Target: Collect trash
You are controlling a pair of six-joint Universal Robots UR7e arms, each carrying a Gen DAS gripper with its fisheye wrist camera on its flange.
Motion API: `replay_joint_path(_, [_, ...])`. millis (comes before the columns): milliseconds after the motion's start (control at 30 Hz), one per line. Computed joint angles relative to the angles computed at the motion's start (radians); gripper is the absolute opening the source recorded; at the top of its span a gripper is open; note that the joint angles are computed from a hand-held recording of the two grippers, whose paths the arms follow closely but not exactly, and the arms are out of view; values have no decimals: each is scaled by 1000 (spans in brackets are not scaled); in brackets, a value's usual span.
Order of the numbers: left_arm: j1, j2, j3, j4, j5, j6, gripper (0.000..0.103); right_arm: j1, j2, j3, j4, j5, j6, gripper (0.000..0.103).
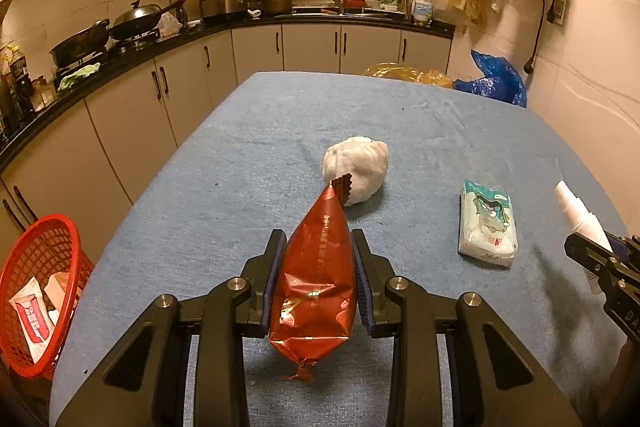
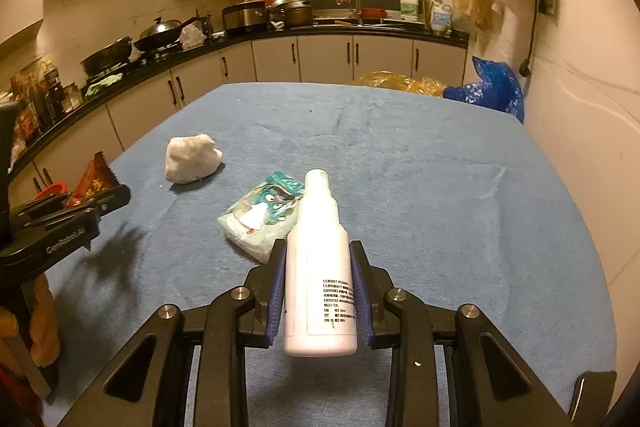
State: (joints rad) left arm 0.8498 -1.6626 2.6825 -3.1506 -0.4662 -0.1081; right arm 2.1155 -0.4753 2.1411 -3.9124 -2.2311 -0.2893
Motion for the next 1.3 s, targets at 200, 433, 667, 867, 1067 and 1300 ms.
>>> replay_joint_path(200, [6, 6, -1, -5, 6, -12, 31, 0, -3, 1, 11, 1, 11, 32])
replay_joint_path(433, [6, -9, 2, 20, 1, -18, 31, 6, 1, -4, 5, -12, 4, 32])
replay_joint_path(667, [6, -11, -4, 40, -3, -33, 31, 1, 9, -11, 13, -22, -1, 32])
replay_joint_path(867, [0, -27, 5, 24, -2, -14, 31, 8, 17, -14, -12, -32, -17, 32])
replay_joint_path(1067, [-5, -37, 11, 26, 15, -33, 31, -1, 28, -25, -18, -41, -24, 32])
replay_joint_path(1300, [9, -38, -3, 46, 18, -65, 31, -22, 14, -14, -7, -17, 12, 32])
